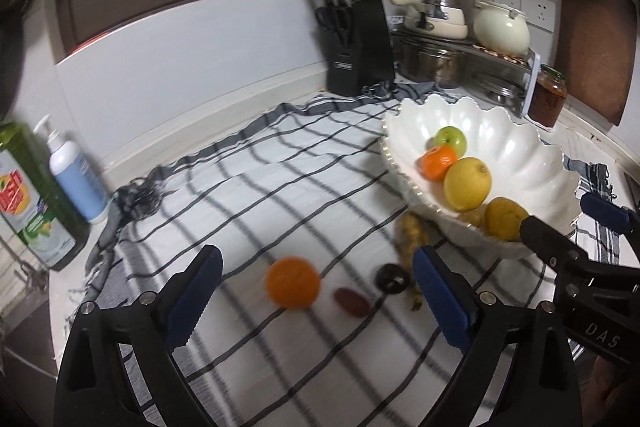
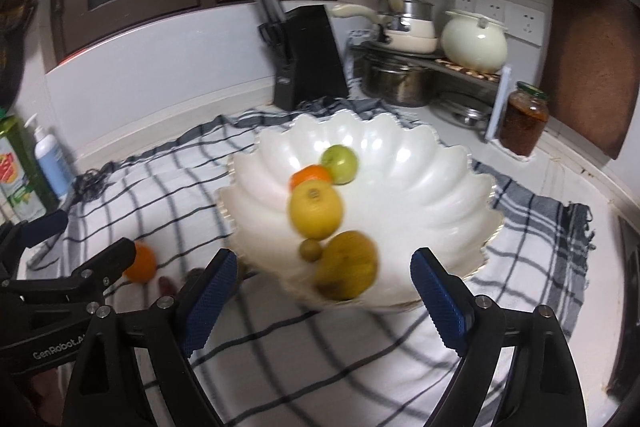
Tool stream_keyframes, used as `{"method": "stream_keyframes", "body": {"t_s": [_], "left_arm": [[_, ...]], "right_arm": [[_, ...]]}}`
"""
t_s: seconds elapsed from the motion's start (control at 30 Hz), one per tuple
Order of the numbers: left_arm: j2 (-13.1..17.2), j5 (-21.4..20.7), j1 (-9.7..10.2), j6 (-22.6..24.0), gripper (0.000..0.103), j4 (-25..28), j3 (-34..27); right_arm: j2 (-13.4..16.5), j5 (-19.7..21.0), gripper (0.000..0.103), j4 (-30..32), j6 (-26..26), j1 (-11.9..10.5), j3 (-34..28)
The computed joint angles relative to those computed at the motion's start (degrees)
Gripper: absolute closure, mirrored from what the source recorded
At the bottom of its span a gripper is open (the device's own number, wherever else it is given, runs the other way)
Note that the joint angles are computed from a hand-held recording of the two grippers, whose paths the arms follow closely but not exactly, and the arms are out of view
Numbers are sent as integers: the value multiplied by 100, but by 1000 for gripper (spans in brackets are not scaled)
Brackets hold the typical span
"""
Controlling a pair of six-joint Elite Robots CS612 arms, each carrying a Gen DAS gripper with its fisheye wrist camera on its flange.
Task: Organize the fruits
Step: 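Withdraw both tools from the bowl toward the remaining fruits, then close the right tool around the banana and lift it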
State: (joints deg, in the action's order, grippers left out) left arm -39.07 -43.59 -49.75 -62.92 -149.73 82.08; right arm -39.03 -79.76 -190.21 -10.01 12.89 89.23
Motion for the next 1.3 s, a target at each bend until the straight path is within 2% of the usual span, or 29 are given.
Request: {"method": "stream_keyframes", "body": {"t_s": [0.4,0.6,0.73,1.3], "left_arm": [[-305,127,-82,-820,6,398,589],[-358,69,-50,-1126,6,476,742],[-381,73,-35,-1274,6,558,795],[-368,-112,79,-1384,6,383,869]], "right_arm": [[17,332,15,178,-156,188,109],[143,398,27,437,63,273,-67],[257,197,36,475,146,350,-208],[553,-314,54,907,1189,542,-732]]}}
